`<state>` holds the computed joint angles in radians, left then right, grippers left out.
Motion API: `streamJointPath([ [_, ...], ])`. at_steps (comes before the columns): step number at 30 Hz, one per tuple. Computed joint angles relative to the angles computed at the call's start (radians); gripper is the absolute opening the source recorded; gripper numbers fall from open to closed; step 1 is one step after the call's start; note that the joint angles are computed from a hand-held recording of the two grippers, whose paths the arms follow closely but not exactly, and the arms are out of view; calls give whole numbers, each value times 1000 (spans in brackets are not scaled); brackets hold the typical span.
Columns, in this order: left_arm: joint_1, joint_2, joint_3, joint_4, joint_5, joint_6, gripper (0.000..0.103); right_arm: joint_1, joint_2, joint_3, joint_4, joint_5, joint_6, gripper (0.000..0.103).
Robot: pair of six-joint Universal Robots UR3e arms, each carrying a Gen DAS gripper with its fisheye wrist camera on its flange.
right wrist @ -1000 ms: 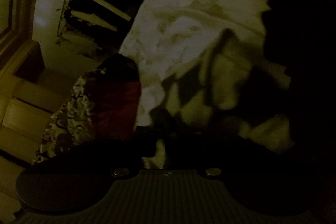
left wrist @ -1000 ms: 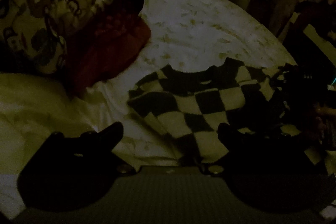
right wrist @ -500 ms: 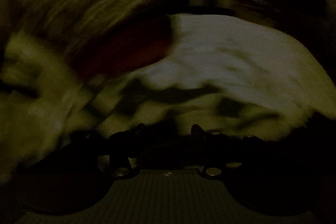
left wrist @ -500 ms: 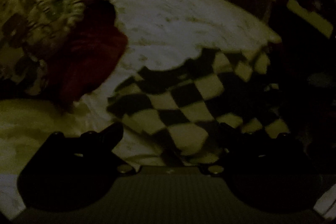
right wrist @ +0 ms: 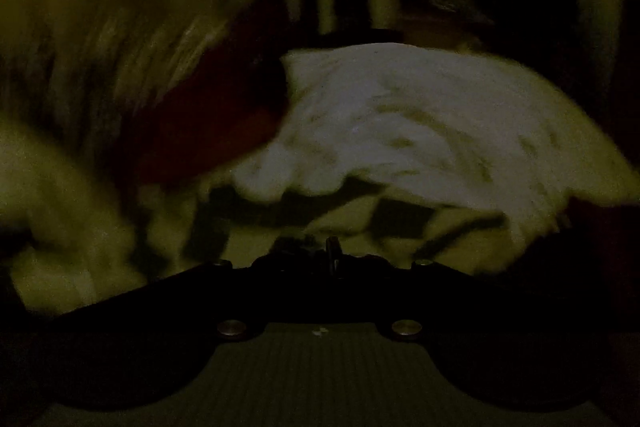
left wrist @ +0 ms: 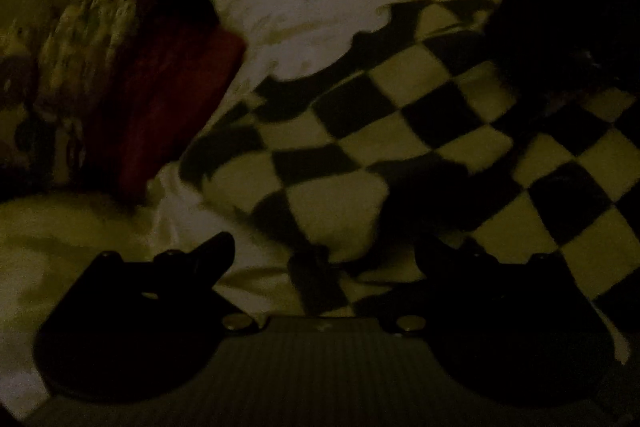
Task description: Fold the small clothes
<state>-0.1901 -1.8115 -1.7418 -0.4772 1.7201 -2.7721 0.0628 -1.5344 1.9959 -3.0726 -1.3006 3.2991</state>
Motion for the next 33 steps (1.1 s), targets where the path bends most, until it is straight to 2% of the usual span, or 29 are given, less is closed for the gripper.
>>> streamJointPath([
  [2, 20, -7, 12, -17, -6, -43, 98, -157, -73, 80, 17, 138, 126, 9],
  [6, 29, -54, 50, 8, 37, -98, 98, -308, -124, 208, -5, 170, 211, 9],
  [9, 27, -114, 101, 19, 72, -130, 98, -427, -119, 326, -104, 272, 279, 13],
  [10, 33, -120, 109, 18, 75, -137, 98, -443, -110, 354, -146, 271, 309, 19],
  [11, 48, -124, 115, 17, 63, -141, 97, -450, -109, 378, -184, 245, 331, 22],
  [12, 63, -121, 114, 20, 54, -139, 97, -440, -126, 389, -184, 198, 337, 29],
  [13, 77, -119, 117, 17, 53, -141, 97, -429, -143, 399, -183, 158, 331, 43],
  [14, 95, -114, 122, 7, 49, -148, 97, -431, -164, 413, -185, 153, 316, 51],
  [15, 123, -102, 123, -8, 27, -158, 97, -433, -181, 427, -190, 155, 306, 67],
  [16, 147, -94, 128, -25, 7, -165, 97, -431, -200, 439, -199, 151, 296, 74],
  [18, 183, -90, 140, -44, 3, -172, 98, -402, -245, 441, -186, 121, 264, 81],
  [19, 197, -91, 148, -56, 5, -177, 98, -389, -271, 429, -153, 121, 240, 83],
  [21, 221, -79, 151, -81, -20, -174, 98, -378, -299, 388, -56, 198, 164, 91],
  [24, 236, -77, 146, -64, -17, -157, 99, -339, -377, 332, 171, 372, 44, 92],
  [26, 231, -107, 167, -73, 30, -153, 103, -327, -426, 318, 297, 507, 22, 91],
  [28, 221, -141, 195, -112, 53, -95, 103, -326, -486, 315, 406, 586, 23, 92],
  [30, 217, -159, 197, -112, 77, -80, 103, -325, -557, 299, 521, 628, -4, 92],
  [31, 221, -152, 206, -137, 72, -95, 103, -338, -604, 284, 594, 640, -29, 96],
  [33, 238, -89, 223, -247, 18, -143, 103, -391, -744, 231, 858, 666, -137, 102],
])
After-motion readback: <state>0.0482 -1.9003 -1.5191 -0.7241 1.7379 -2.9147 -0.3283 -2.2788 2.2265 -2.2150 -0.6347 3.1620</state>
